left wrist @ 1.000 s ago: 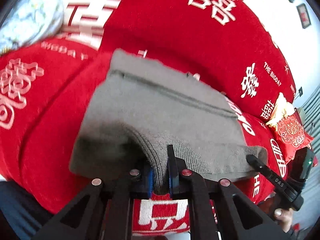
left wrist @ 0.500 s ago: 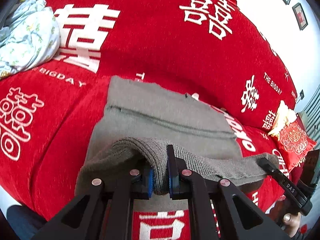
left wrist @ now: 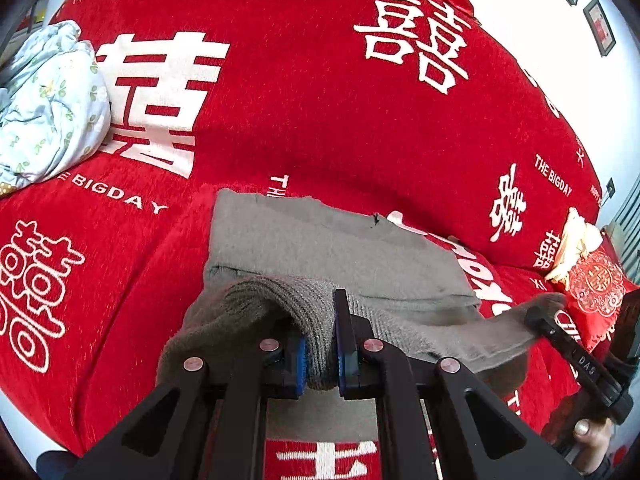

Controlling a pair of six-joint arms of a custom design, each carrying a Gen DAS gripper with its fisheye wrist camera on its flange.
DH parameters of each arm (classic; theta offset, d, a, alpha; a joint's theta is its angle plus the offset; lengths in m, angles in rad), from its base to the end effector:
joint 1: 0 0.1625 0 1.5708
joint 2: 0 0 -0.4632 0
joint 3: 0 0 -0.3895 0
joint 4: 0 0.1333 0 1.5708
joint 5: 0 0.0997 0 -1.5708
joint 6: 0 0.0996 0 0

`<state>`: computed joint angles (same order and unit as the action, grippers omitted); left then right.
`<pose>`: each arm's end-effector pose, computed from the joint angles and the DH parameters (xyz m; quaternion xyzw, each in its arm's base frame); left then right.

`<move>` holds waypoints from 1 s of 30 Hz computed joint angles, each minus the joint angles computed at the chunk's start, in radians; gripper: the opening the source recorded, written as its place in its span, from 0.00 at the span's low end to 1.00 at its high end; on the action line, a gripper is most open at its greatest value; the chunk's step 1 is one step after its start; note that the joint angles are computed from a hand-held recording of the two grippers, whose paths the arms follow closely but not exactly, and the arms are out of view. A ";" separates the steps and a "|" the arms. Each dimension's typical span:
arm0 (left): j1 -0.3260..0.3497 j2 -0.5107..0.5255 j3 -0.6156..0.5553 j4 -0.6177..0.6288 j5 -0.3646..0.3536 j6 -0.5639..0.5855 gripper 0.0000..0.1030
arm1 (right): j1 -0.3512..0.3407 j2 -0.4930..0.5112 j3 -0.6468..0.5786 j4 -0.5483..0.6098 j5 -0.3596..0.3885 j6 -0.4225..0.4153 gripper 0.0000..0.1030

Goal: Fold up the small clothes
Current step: 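Hold the hem with both grippers and fold it up toward the collar, then open the right gripper and regrasp the folded hem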

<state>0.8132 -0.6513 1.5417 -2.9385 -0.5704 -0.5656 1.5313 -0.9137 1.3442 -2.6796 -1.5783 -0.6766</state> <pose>-0.3416 -0.6771 0.1386 -0.0311 0.8596 -0.4500 0.2402 0.1018 -0.7816 0.3517 0.2942 -0.8960 0.3103 0.1199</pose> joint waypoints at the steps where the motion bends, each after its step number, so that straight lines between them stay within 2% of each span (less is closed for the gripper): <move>1: 0.005 0.001 -0.009 0.007 -0.004 0.000 0.11 | 0.002 0.007 -0.014 0.005 -0.002 0.005 0.16; 6: 0.024 0.019 -0.045 0.039 -0.017 0.000 0.11 | 0.009 0.039 -0.077 0.072 -0.031 0.021 0.16; 7: 0.030 0.022 -0.048 0.050 -0.021 -0.006 0.11 | 0.005 0.050 -0.103 0.131 -0.042 0.041 0.16; 8: 0.036 0.023 -0.048 0.060 -0.028 -0.017 0.11 | -0.001 0.057 -0.116 0.158 -0.043 0.056 0.18; 9: 0.041 0.023 -0.046 0.068 -0.032 -0.029 0.11 | -0.008 0.062 -0.115 0.147 -0.045 0.060 0.24; 10: 0.045 0.024 -0.044 0.076 -0.035 -0.040 0.11 | -0.012 0.070 -0.103 0.093 -0.071 0.034 0.51; 11: 0.052 0.023 -0.041 0.084 -0.040 -0.055 0.11 | -0.014 0.073 -0.096 0.060 -0.080 0.019 0.85; 12: 0.055 0.021 -0.039 0.089 -0.042 -0.064 0.11 | -0.019 0.078 -0.092 0.029 -0.083 0.001 0.92; 13: 0.059 0.020 -0.036 0.089 -0.045 -0.069 0.11 | -0.021 0.090 -0.109 0.039 -0.086 -0.027 0.93; 16: 0.062 0.017 -0.033 0.081 -0.053 -0.065 0.11 | -0.001 0.158 -0.225 0.159 -0.181 -0.109 0.91; 21: 0.061 0.023 -0.045 0.108 -0.039 -0.058 0.11 | 0.020 0.271 -0.406 0.283 -0.209 -0.215 0.91; 24: 0.067 0.022 -0.050 0.123 -0.044 -0.066 0.11 | 0.031 0.336 -0.523 0.418 -0.206 -0.256 0.91; 25: 0.070 0.023 -0.054 0.129 -0.045 -0.070 0.11 | 0.036 0.364 -0.566 0.464 -0.231 -0.273 0.91; 26: 0.073 0.024 -0.058 0.138 -0.046 -0.075 0.11 | 0.040 0.382 -0.587 0.490 -0.262 -0.288 0.84; 27: 0.077 0.024 -0.063 0.149 -0.049 -0.081 0.11 | 0.044 0.408 -0.628 0.541 -0.301 -0.302 0.71; 28: 0.080 0.024 -0.065 0.154 -0.053 -0.084 0.11 | 0.046 0.429 -0.660 0.583 -0.334 -0.307 0.44; 29: 0.083 0.023 -0.066 0.155 -0.056 -0.084 0.11 | 0.046 0.427 -0.661 0.583 -0.324 -0.303 0.34; 30: 0.085 0.023 -0.067 0.154 -0.059 -0.083 0.11 | 0.040 0.419 -0.671 0.620 -0.278 -0.275 0.17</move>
